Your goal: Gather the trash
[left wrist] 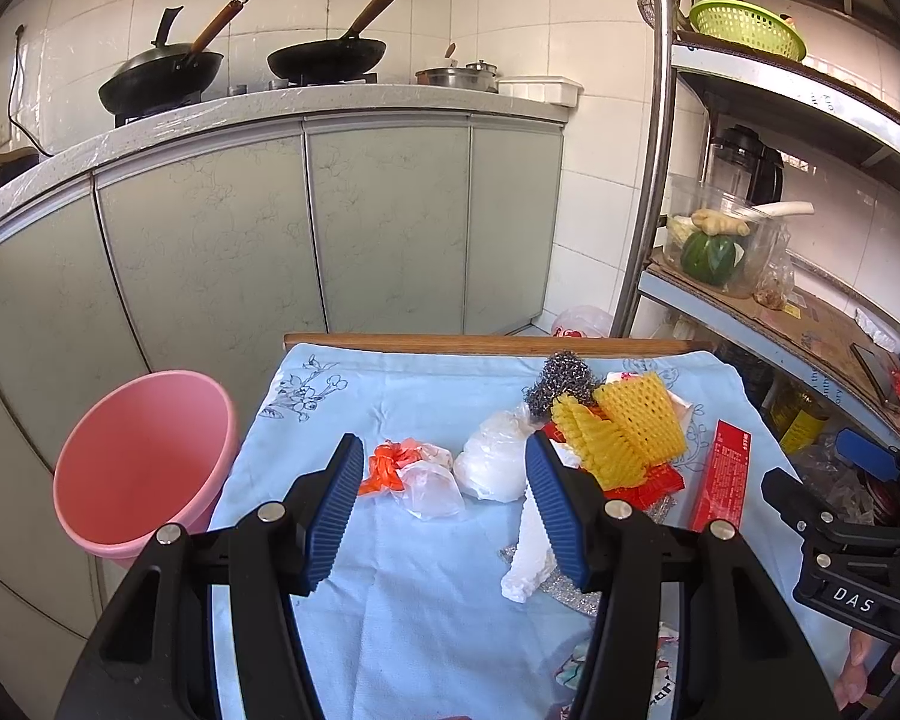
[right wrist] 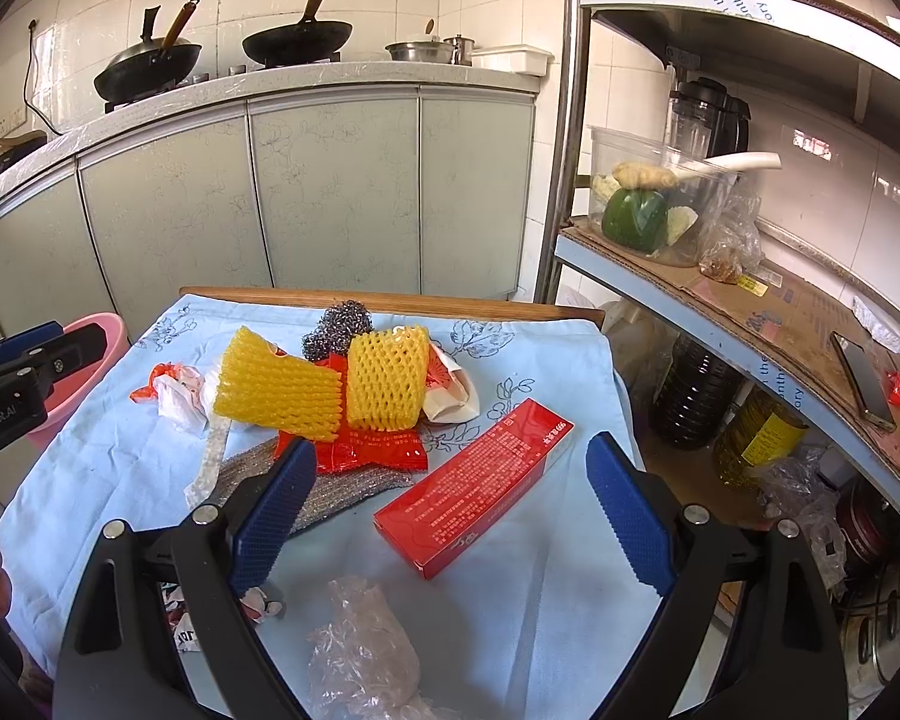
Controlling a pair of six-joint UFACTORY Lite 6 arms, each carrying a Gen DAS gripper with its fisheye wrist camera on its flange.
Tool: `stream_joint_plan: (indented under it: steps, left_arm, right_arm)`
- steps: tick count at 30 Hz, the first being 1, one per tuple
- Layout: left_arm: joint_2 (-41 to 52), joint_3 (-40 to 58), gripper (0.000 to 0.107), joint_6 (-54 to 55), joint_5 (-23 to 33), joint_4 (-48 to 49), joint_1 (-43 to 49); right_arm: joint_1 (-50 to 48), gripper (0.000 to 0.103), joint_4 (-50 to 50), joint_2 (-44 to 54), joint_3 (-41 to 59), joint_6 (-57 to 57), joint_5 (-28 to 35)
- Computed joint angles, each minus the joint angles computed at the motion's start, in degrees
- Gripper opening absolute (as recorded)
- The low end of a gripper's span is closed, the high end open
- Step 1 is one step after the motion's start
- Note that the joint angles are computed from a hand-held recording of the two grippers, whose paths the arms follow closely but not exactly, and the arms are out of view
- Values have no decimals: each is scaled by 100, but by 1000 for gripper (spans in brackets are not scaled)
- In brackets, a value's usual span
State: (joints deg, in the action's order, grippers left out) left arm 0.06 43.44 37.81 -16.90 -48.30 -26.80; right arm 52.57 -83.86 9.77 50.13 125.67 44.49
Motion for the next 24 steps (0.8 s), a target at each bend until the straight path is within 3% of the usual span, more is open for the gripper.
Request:
stream_joint_plan:
  steps: [24]
  left_arm:
    - [-38, 7, 56, 94, 5, -85, -5]
  right_arm:
    - [0, 92, 52, 62, 91, -84, -14]
